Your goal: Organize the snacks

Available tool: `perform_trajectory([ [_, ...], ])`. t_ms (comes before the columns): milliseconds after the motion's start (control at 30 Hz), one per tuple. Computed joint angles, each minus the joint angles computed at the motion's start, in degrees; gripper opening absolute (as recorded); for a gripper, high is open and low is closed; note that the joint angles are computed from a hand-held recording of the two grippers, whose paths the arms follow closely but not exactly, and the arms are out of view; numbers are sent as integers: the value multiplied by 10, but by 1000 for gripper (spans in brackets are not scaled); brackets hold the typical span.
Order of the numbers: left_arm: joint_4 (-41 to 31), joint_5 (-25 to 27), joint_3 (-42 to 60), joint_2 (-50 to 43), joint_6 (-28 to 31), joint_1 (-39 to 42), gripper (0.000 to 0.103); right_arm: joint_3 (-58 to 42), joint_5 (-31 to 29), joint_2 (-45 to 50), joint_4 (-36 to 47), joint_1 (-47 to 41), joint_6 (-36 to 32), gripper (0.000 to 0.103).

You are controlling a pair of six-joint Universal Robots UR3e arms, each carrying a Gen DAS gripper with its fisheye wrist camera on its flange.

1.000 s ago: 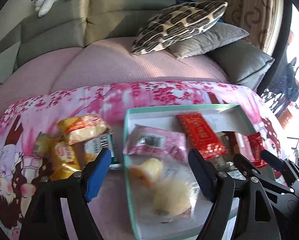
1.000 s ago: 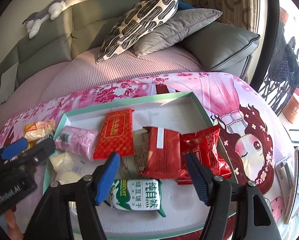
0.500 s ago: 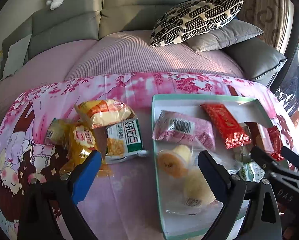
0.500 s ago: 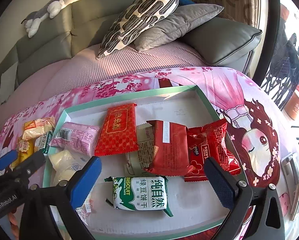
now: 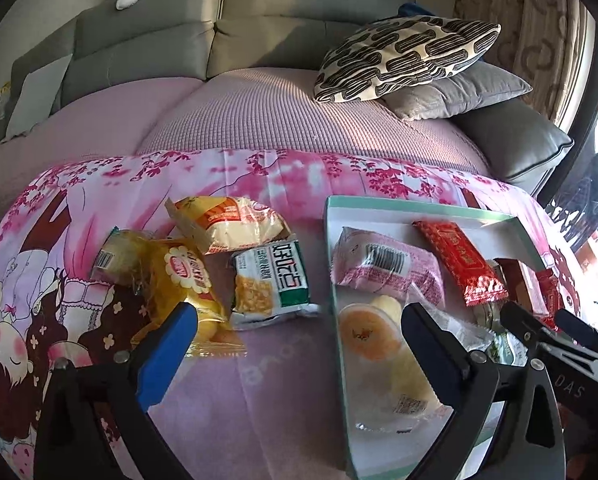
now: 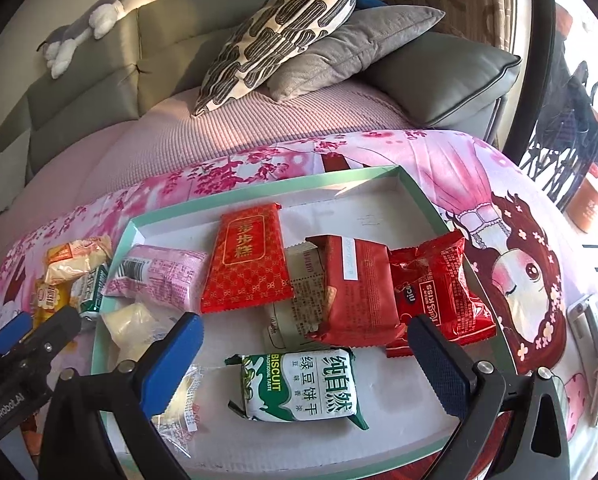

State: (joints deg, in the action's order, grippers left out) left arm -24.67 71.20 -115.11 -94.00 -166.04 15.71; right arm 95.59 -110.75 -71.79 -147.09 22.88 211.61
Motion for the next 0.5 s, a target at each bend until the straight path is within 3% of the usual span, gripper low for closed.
perform_trajectory([
  [233,-9,-19,-10,20,3,44,102,-14,0,5,-5,12,-1,103],
  [500,-49,22,14,18,14,83,102,-81,22,51,-12,50,-39,103],
])
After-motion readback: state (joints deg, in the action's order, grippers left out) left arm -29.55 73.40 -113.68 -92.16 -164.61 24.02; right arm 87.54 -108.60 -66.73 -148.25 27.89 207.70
